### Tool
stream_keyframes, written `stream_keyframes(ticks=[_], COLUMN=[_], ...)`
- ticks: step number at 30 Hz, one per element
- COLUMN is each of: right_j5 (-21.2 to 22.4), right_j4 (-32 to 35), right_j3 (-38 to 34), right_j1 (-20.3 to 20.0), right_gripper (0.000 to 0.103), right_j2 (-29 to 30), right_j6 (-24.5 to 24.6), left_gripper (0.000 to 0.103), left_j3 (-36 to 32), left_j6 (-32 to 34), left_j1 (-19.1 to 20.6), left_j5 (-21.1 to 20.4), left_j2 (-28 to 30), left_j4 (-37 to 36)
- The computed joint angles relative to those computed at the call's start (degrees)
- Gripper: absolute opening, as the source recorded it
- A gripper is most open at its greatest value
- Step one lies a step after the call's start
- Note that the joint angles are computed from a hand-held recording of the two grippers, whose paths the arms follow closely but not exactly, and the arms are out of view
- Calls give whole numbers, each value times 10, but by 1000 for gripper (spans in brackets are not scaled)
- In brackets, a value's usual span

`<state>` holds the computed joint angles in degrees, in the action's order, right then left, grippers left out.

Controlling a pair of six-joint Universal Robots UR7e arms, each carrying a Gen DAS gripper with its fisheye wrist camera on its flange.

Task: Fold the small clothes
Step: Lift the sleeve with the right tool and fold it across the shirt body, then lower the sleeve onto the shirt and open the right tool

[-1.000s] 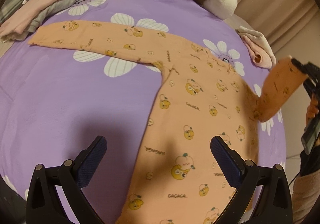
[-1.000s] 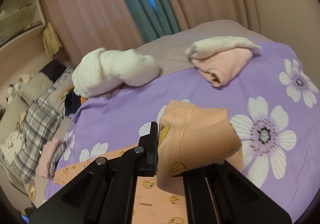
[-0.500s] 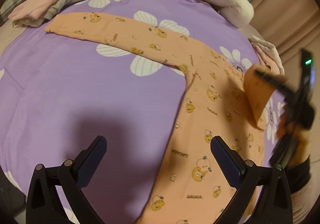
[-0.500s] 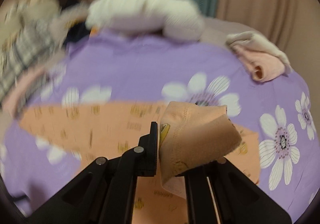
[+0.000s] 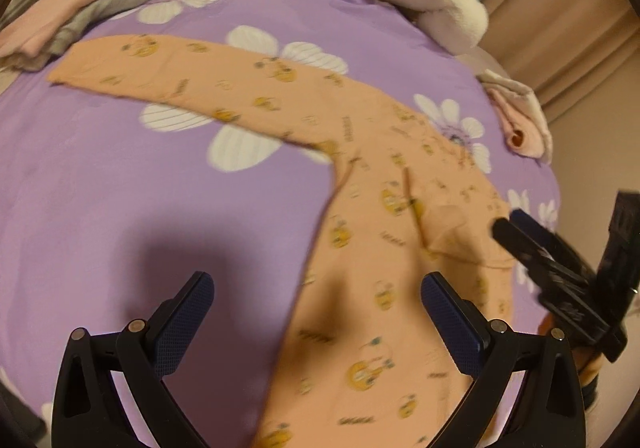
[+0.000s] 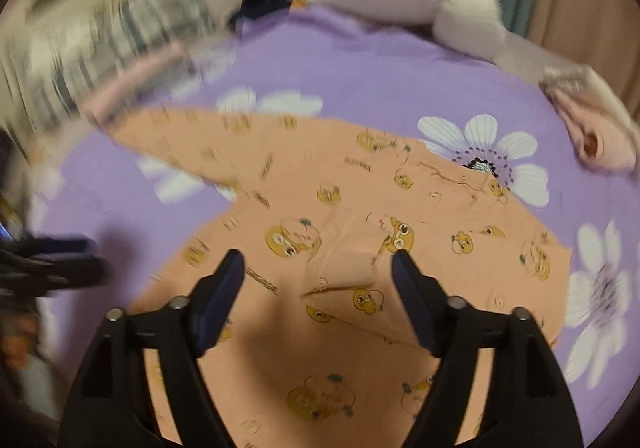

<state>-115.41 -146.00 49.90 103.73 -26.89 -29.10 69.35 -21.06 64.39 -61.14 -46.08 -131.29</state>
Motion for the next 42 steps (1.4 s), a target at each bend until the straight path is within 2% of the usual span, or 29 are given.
stream_keyframes(ticks=[3,5,6,8,10,11,12,13,15,19,21,22,24,26,32,34,35,36,39,42], right_j5=[34,37,31,25,32,37,41,41,45,54,59,61,65,68,71,70,70,69,68,64], right_j4=[-32,-50,-50,-62,-77,-87,-98,-107,-122,-143,-149,-151,-161,-170,-179,-176,-174,-172,-167,-156], right_j3=[37,53,57,79,110,127,140,152,176,207,220,224,237,246,255,251,248,244,234,215], right_j1=[-15,-25,-33,-42,-52,-57,-60,-62,-67,-76,-79,-80,-83,-84,-89,-90,-91,-91,-90,-90], right_gripper=[80,79,76,58,53,52,52,53,53,54,54,54,54,54,54,54,54,54,54,54], right_j2=[-32,-42,-48,-57,-71,-80,-85,-88,-99,-118,-127,-131,-139,-145,-149,-147,-145,-142,-135,-124], right_j6=[66,106,137,168,197,205,209,210,217,212,213,213,212,214,214,216,217,218,218,218], left_gripper=[102,102,102,102,102,102,102,102,102,94,72,65,41,28,28,36,47,51,52,52], left_j3=[-37,-72,-91,-121,-155,-175,-186,-198,-209,-247,-278,-297,-311,-302,-172,-144,-132,-124,-110,-111], left_j6=[16,23,29,43,62,79,97,132,183,231,233,227,220,199,101,83,74,71,74,91], left_j1=[2,4,5,4,-1,-7,-15,-28,-41,-46,-43,-40,-36,-30,-16,-13,-12,-12,-15,-11], left_j5=[-40,-75,-94,-119,-129,-115,-81,-24,42,94,118,125,131,122,101,99,98,98,122,96], left_j2=[27,50,64,86,112,128,141,160,184,231,254,265,275,266,180,159,149,142,129,125], left_j4=[-1,11,18,29,50,61,66,63,55,70,87,101,108,98,10,7,8,6,-11,-35])
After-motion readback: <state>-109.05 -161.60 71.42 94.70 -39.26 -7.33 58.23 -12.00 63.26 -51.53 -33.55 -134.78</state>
